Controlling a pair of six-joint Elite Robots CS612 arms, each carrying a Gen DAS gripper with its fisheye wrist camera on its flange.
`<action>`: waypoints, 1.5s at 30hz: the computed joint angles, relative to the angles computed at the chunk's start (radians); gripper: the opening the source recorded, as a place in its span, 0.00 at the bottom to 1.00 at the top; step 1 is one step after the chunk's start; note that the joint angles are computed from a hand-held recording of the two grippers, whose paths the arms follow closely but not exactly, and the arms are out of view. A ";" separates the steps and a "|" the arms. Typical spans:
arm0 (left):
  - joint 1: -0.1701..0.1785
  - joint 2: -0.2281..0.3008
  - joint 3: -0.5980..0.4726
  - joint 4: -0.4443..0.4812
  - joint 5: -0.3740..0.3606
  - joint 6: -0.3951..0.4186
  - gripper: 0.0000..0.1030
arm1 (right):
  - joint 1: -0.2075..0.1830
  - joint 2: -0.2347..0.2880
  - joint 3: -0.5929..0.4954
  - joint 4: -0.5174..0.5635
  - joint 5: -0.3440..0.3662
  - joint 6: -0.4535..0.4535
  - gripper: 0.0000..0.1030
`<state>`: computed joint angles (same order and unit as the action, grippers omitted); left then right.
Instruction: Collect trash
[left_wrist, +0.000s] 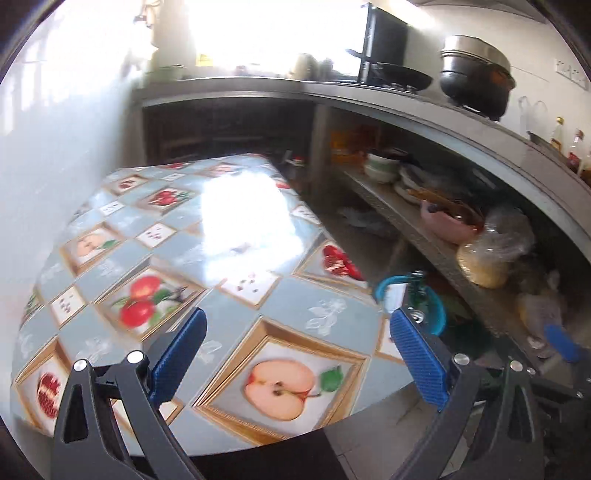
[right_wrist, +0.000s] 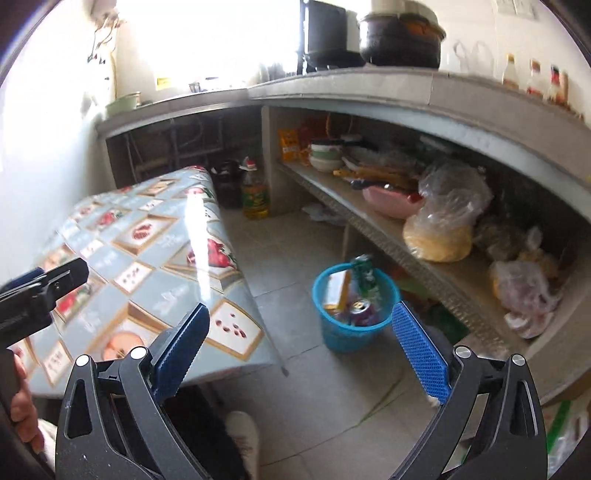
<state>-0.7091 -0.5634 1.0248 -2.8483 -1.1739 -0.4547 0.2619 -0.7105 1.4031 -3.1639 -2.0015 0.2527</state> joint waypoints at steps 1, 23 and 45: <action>-0.002 -0.005 0.014 -0.009 0.002 -0.012 0.95 | 0.006 0.002 0.002 -0.006 -0.025 -0.011 0.92; -0.022 -0.039 0.068 0.189 0.008 -0.147 0.95 | 0.010 -0.014 0.024 0.090 0.031 -0.044 0.92; -0.033 -0.039 0.063 0.204 0.058 -0.133 0.95 | -0.002 -0.031 0.060 0.053 0.042 -0.016 0.92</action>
<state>-0.7418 -0.6020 1.0882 -2.6445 -1.1161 -0.5873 0.2596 -0.7412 1.4631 -3.1108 -1.9595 0.2363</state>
